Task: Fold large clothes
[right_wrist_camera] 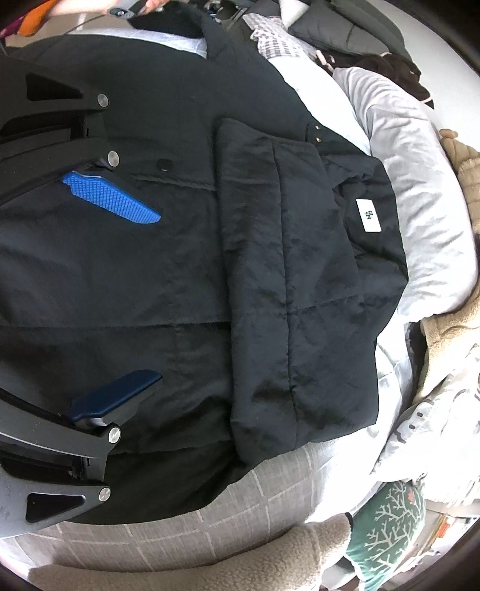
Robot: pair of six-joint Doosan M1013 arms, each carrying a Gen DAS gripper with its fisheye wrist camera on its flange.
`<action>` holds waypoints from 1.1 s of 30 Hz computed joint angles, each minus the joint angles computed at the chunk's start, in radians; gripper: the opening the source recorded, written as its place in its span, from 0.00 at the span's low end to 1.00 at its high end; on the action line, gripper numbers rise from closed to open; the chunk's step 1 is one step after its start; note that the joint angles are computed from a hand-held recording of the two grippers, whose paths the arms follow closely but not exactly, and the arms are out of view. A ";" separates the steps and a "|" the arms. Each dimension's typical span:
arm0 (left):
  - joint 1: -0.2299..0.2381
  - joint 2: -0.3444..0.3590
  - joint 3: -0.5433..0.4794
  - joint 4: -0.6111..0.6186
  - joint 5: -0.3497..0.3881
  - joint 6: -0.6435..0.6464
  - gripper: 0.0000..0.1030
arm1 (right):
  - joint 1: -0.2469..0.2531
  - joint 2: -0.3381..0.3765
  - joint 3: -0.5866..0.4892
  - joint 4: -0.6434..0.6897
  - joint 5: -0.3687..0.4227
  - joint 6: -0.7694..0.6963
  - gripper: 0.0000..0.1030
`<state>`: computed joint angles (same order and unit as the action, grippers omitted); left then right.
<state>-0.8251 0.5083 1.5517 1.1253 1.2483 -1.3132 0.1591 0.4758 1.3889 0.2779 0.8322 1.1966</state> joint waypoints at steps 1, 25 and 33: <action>-0.004 0.004 -0.023 0.029 0.010 0.064 0.17 | 0.000 0.000 0.000 0.001 -0.001 0.001 0.81; 0.061 0.324 -0.587 -0.579 -0.266 1.481 0.13 | -0.001 0.005 -0.005 -0.031 -0.002 0.022 0.81; 0.033 0.387 -0.705 -0.622 -0.126 1.667 0.64 | 0.005 0.018 -0.017 -0.056 0.012 0.041 0.81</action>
